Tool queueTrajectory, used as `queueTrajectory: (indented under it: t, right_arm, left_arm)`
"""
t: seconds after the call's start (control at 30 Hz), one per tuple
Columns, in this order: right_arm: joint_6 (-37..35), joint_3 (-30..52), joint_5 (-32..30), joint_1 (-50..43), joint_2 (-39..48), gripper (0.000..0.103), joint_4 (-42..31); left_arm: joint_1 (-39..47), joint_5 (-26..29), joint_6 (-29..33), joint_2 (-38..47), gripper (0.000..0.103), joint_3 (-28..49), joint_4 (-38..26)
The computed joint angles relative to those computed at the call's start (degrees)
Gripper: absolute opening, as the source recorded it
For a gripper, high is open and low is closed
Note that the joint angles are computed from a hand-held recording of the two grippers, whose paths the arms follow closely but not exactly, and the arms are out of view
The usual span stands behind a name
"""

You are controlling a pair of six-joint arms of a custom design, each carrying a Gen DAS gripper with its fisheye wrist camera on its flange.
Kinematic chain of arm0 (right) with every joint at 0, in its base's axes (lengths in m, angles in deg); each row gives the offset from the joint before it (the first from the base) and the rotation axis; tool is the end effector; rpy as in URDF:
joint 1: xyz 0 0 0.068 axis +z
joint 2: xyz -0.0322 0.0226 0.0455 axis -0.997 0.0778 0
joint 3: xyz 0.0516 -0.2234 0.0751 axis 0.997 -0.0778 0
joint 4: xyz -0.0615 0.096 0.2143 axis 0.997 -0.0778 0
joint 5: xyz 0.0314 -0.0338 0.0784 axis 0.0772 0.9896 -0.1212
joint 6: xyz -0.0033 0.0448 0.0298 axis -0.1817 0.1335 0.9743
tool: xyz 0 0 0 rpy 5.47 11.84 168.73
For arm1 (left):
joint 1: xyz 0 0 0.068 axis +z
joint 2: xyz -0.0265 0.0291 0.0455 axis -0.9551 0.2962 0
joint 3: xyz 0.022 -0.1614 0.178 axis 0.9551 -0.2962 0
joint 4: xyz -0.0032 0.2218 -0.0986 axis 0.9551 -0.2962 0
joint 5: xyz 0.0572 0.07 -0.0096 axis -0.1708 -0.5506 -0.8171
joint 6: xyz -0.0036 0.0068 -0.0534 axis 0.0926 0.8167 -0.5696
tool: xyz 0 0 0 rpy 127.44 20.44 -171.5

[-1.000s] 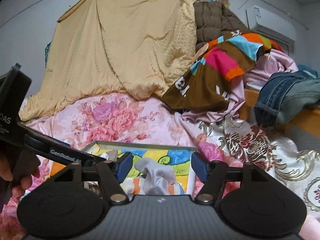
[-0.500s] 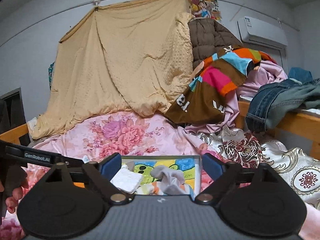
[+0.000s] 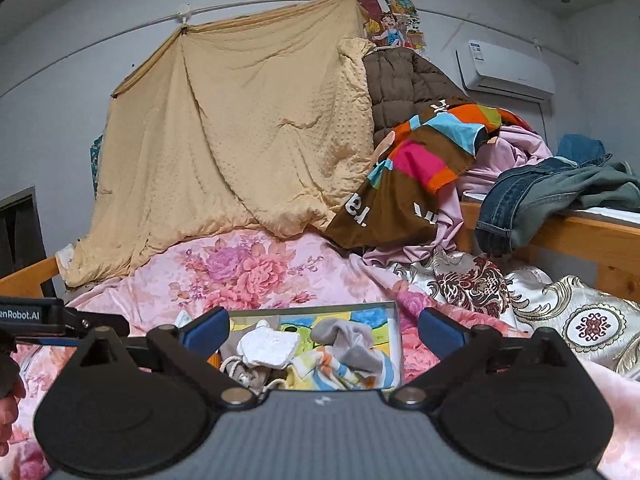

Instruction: Organize soft objects

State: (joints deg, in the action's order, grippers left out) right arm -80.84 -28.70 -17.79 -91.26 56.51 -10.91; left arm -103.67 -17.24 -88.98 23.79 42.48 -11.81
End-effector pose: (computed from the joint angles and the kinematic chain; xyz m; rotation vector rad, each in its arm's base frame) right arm 0.2859 -0.0115 0.2409 -0.2526 1.7693 0.3939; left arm 0.2494 -0.1311 0.2598 -0.2657 1.9996 -0.2093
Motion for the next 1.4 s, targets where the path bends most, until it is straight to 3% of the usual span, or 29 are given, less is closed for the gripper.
queueTrajectory:
  t: [0.27, 0.77, 1.1, 1.4]
  right_arm:
    - [-0.5, -3.9, 0.5, 1.1, -5.4, 0.103, -1.9]
    - [-0.7, -12.0, 0.0, 1.4, -17.5, 0.103, -6.0]
    - [-1.7, -16.4, 1.7, 3.6, -26.2, 0.103, -10.2]
    - [-1.2, -18.5, 2.7, 4.9, -30.7, 0.103, -12.7]
  left_arm:
    - [-4.3, -5.5, 1.4, -5.8, 0.102, -5.3, 0.8]
    - [-9.0, -11.1, -2.9, -13.4, 0.102, -11.4, -1.9]
    - [-16.6, -20.3, -4.5, -18.9, 0.102, -16.2, -4.1]
    - [-21.2, -25.6, -10.3, -24.6, 0.102, -20.9, -8.9]
